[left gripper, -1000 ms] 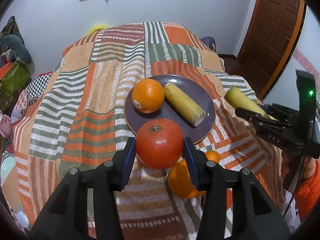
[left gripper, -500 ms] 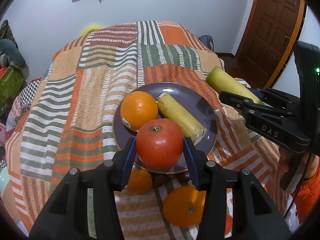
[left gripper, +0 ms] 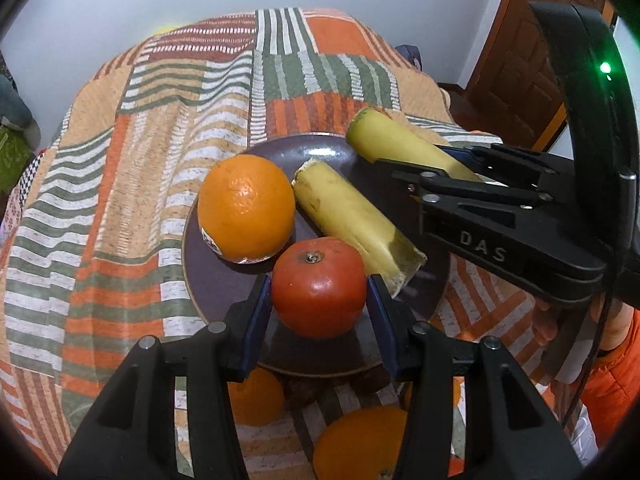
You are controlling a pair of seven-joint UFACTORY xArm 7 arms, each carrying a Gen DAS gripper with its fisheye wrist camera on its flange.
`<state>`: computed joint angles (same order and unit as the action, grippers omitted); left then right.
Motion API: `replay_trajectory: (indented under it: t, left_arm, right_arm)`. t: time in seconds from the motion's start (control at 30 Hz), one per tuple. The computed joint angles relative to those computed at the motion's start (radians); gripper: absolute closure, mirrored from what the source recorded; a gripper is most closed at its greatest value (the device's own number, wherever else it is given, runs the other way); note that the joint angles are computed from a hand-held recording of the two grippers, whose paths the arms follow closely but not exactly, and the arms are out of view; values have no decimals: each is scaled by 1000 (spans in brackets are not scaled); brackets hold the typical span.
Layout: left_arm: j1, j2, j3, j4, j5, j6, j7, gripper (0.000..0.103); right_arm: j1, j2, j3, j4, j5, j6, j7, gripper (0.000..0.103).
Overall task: Organize fruits
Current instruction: 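Place the corn cob and tomato on the plate and open both grippers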
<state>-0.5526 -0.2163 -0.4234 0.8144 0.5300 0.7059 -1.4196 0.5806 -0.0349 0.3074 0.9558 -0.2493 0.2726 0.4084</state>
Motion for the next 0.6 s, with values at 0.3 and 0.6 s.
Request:
replay_trajectory:
  t: [0.3, 0.6]
  left_arm:
    - [5, 14, 20, -13, -23, -27, 16, 55]
    - [19, 9, 17, -25, -23, -51, 6, 55]
  right_arm:
    - [16, 45, -5, 30, 41, 14, -51, 70]
    - [25, 65, -9, 49, 98, 36, -115, 70]
